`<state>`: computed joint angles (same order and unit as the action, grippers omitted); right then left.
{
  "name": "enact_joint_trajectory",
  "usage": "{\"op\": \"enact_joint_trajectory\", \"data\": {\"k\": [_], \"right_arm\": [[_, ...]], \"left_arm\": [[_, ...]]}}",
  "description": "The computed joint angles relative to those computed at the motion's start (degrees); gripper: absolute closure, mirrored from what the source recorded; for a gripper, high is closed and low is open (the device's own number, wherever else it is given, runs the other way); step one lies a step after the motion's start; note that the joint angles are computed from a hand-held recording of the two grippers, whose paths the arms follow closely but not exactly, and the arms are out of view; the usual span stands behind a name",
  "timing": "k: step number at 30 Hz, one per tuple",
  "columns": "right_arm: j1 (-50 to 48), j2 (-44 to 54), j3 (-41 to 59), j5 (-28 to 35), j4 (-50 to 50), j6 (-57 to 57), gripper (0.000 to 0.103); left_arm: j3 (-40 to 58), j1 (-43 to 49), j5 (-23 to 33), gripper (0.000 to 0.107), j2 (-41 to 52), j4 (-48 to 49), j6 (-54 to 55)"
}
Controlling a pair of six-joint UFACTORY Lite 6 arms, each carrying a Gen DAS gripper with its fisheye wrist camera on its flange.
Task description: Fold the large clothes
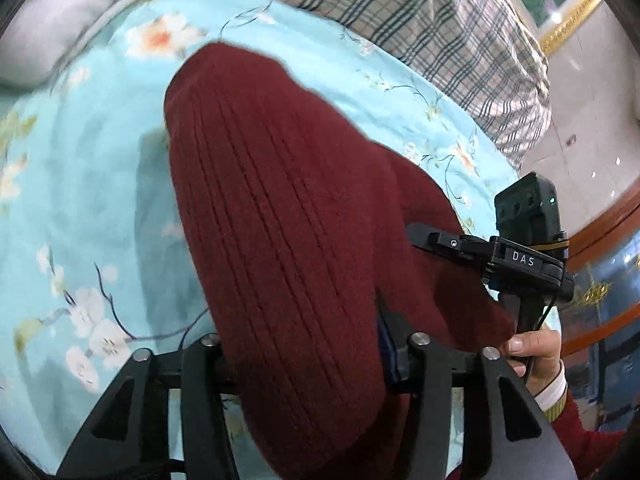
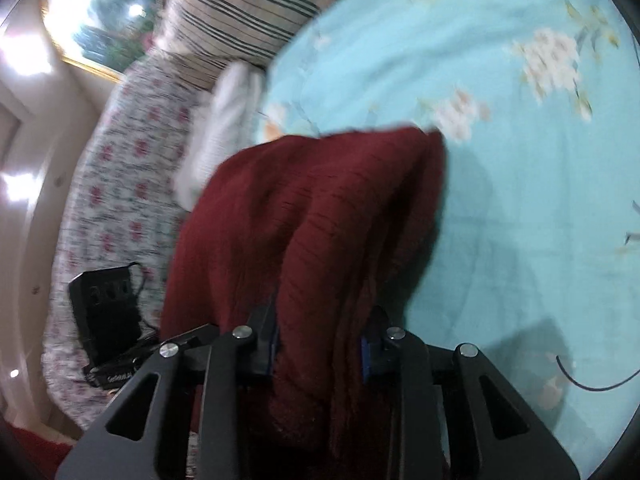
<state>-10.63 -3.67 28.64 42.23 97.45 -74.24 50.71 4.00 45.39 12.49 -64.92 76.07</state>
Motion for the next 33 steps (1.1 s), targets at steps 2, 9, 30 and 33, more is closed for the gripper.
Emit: {"op": "enact_joint_trajectory", "data": {"k": [2, 9, 30, 33], "right_arm": [[-2.24, 0.56, -1.4, 2.52, 0.93, -1.35, 0.067], [-2.59, -6.16, -1.77, -2.29, -7.84, 7.83, 0.054], [5.32, -9.86, 7.14, -18.62, -23.87, 24.36, 0.09], [4.59, -4.81, 6.88, -18.93, -19.59, 19.35, 0.09]], "left_arm": [[-1.84, 0.86, 0.02, 0.048, -0.23, -2.9, 3.55], [-5.74, 3.84, 0.98, 0.037, -5.79, -0.03, 2.48], [-13.2, -2.34, -4.29, 0.063, -20.2, -2.36, 7.79], [-16.59, -4.67, -8.19, 0.063, -21.18, -5.49, 10.86]]}}
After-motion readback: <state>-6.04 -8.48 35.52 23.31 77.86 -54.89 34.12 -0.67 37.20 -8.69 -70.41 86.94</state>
